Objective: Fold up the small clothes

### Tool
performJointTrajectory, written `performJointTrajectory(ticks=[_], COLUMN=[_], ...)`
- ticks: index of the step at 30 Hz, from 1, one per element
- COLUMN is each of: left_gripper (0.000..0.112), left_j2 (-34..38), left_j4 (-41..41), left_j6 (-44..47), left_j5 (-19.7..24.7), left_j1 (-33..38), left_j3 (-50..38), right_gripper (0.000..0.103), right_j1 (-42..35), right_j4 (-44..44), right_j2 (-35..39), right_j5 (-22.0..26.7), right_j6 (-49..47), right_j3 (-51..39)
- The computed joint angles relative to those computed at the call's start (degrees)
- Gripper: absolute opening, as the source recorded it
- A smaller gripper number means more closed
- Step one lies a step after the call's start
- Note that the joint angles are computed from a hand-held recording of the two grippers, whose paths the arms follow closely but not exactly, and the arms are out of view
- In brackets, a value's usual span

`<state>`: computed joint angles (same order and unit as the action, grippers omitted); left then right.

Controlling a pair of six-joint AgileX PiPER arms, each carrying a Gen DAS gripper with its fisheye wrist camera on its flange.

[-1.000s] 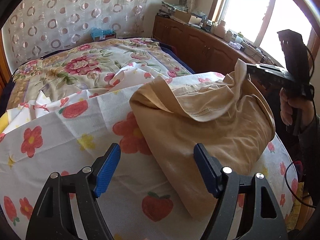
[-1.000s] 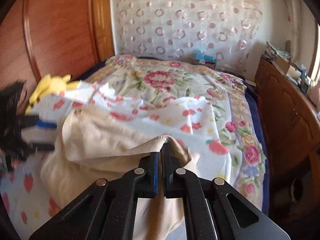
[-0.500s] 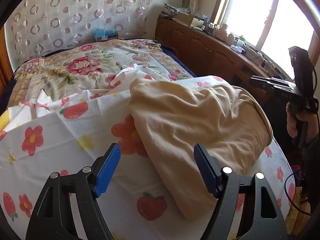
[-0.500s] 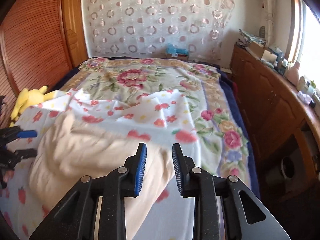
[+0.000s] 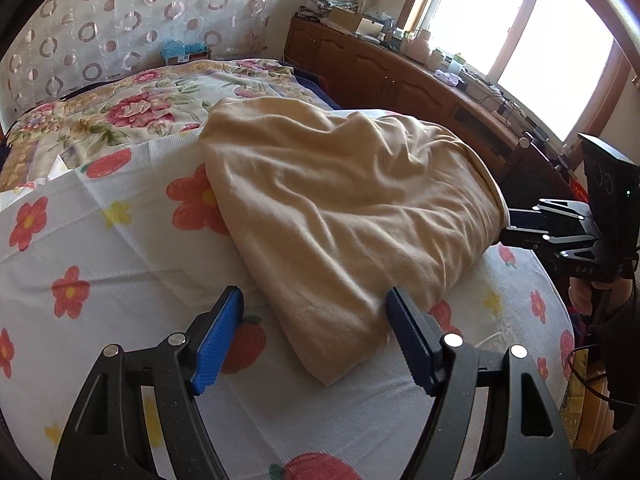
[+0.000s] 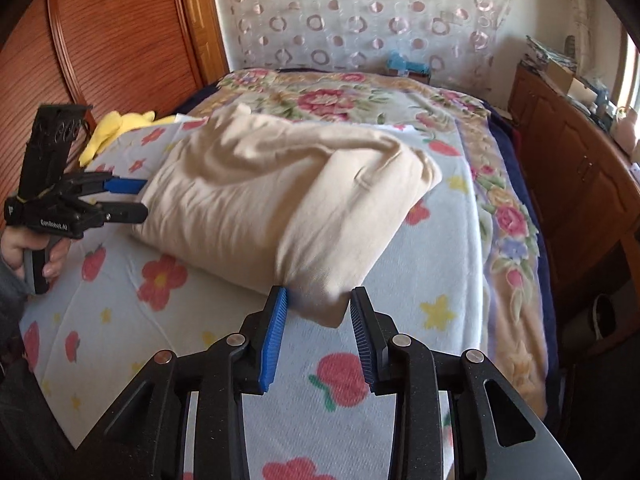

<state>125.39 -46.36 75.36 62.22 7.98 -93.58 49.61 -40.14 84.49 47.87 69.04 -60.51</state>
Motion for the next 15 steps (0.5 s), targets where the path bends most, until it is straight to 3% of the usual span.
performJointTrajectory(ticks=[2, 3, 6, 8, 9, 11, 15], left_gripper=[0.06, 0.049, 0.026, 0.013, 0.01, 0.008, 0.007], left_j2=[-0.4, -0.6, -0.4, -0.7, -0.8, -1.3, -0.9], left_j4=[-0.3, -0.3, 0.0, -0.4, -0.8, -1.2, -1.3], left_j6=[1.1, 1.4, 1.4, 2.2, 2.6, 3.3, 3.2], left_j5=[-0.9, -1.2, -1.6, -2.7, -3.6, -5.4, -4.7], left_j1=[-0.2, -0.2, -0.5, -0.5, -0.3, 0.0, 0.5], left_j3=[0.9, 1.2, 0.8, 1.4, 1.8, 2.7, 2.4], right_gripper=[0.034, 0.034, 0.015, 0.01, 0.008, 0.002, 0.002], right_j1=[-2.1, -2.8, -2.7, -2.8, -2.5, -0.9, -1.0], right_j4=[1.8, 2.4, 2.8, 2.8, 2.9, 0.5, -4.6], right_j2=[1.4, 1.2, 0.6, 0.6, 0.1, -0.7, -6.7], right_j5=[-1.0, -1.6, -1.8, -1.6, -1.7, 3.0, 11.2], right_j6=[-3.1, -4.2, -7.9, -9.5, -9.6, -7.9, -1.6], right_j3=[-1.7, -1.6, -1.1, -1.2, -0.7, -1.4, 0.6])
